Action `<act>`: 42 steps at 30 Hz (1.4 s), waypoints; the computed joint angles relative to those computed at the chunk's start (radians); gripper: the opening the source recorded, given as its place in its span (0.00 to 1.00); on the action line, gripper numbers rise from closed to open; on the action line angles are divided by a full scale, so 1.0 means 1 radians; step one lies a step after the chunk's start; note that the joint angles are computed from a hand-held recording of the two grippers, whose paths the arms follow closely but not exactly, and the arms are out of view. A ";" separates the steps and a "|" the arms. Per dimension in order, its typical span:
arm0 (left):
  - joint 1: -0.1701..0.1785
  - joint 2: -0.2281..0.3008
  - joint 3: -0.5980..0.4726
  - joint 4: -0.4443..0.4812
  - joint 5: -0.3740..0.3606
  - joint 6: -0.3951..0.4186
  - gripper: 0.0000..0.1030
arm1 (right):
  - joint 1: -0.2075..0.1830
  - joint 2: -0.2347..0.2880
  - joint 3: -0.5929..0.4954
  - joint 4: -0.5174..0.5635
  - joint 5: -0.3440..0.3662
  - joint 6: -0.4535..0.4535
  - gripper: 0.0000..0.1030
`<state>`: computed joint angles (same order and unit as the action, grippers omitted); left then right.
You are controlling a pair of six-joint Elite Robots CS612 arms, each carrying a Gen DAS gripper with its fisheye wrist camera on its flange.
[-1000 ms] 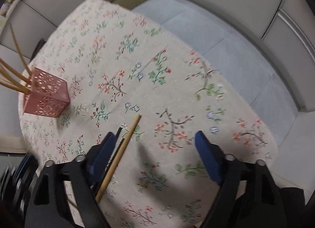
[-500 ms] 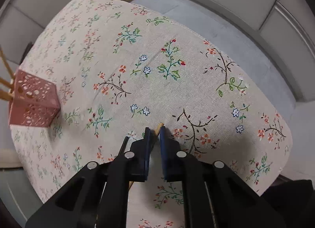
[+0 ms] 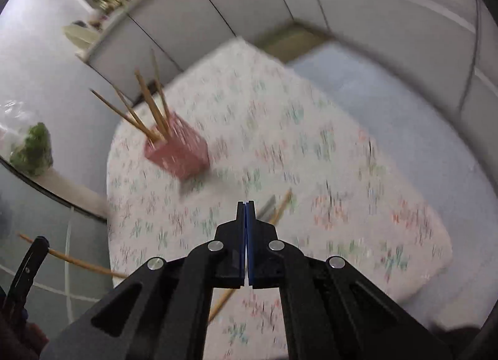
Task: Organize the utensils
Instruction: 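Grasp a wooden chopstick with the left gripper while the right gripper grasps another, then lift both held chopsticks and carry them over the pink cup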
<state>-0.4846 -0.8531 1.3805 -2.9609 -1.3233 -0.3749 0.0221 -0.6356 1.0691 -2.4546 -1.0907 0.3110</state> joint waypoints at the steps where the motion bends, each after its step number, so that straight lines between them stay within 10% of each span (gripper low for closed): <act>1: -0.002 -0.001 0.002 -0.003 0.002 0.000 0.04 | 0.001 0.019 -0.039 0.083 0.000 0.012 0.06; 4: -0.005 -0.006 0.010 -0.022 0.006 0.000 0.04 | 0.018 0.060 -0.124 0.218 -0.084 -0.001 0.30; 20: 0.004 -0.022 0.040 -0.162 0.028 0.066 0.04 | 0.089 0.228 -0.426 0.431 -0.393 0.082 0.28; 24: 0.010 -0.014 0.028 -0.142 0.012 0.045 0.04 | 0.090 0.196 -0.347 0.346 -0.359 0.047 0.05; 30: 0.009 -0.005 0.028 -0.120 0.018 0.014 0.04 | 0.036 0.079 -0.096 -0.012 -0.149 0.052 0.05; 42: -0.024 -0.009 0.009 -0.095 0.085 -0.008 0.04 | 0.011 -0.112 0.166 -0.461 -0.073 -0.101 0.05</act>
<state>-0.5090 -0.8626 1.3891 -3.0555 -1.2380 -0.3827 0.0333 -0.7476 1.2352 -2.9158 -1.1634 0.2096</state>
